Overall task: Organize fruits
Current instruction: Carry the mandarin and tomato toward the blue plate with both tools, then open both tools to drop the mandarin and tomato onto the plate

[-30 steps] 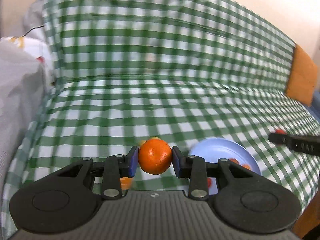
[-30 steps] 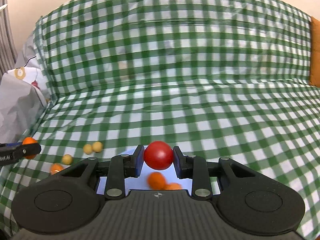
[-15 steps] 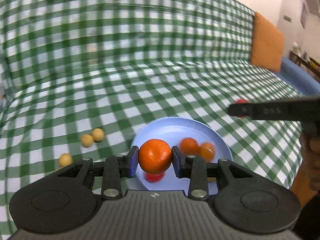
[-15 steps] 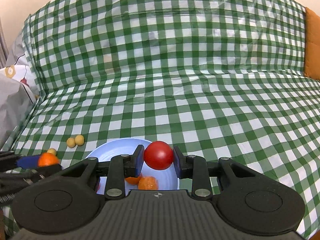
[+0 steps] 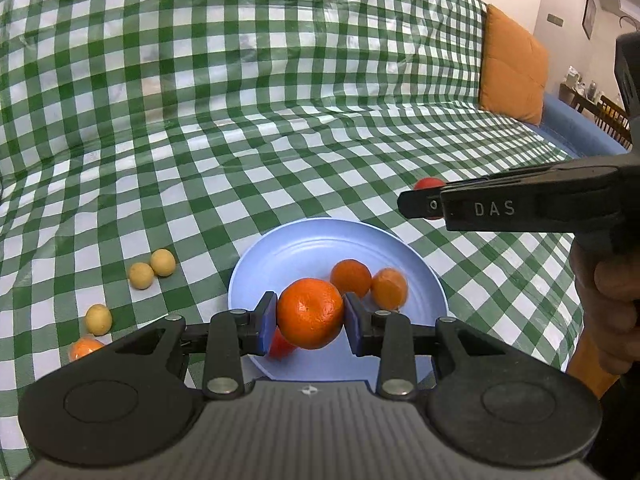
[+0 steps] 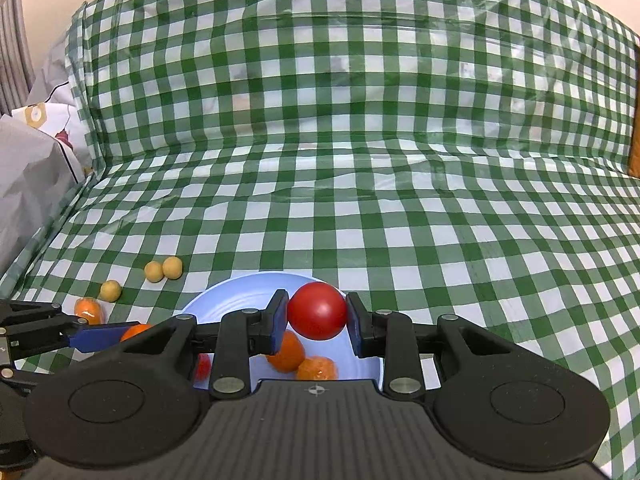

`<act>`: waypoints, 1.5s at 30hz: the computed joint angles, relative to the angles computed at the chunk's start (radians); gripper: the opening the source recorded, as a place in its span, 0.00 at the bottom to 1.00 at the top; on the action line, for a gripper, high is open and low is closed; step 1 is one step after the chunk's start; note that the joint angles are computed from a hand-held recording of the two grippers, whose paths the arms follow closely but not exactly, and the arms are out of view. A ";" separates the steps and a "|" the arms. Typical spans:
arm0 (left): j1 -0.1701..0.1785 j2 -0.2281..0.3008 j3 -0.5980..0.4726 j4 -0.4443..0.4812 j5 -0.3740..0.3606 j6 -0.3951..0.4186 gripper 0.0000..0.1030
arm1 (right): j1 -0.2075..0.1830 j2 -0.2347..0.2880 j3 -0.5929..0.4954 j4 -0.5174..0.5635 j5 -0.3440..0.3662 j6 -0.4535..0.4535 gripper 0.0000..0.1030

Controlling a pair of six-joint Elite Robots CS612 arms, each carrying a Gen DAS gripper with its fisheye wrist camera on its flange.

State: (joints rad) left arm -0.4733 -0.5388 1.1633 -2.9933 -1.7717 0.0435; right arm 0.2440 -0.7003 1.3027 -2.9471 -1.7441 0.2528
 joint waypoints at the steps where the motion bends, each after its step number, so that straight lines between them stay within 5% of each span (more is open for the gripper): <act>1: 0.000 0.000 0.000 0.003 0.000 0.002 0.38 | 0.000 0.000 0.000 0.000 0.003 -0.003 0.31; 10: -0.001 0.000 -0.001 0.021 -0.003 0.015 0.38 | -0.003 0.003 -0.007 0.013 0.080 -0.074 0.31; 45: -0.003 -0.002 -0.002 0.023 0.000 0.010 0.40 | -0.002 0.004 -0.014 0.027 0.101 -0.092 0.32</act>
State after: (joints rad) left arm -0.4765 -0.5403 1.1615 -2.9704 -1.7721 0.0534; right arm 0.2421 -0.6962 1.2883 -2.9204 -1.6434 0.1606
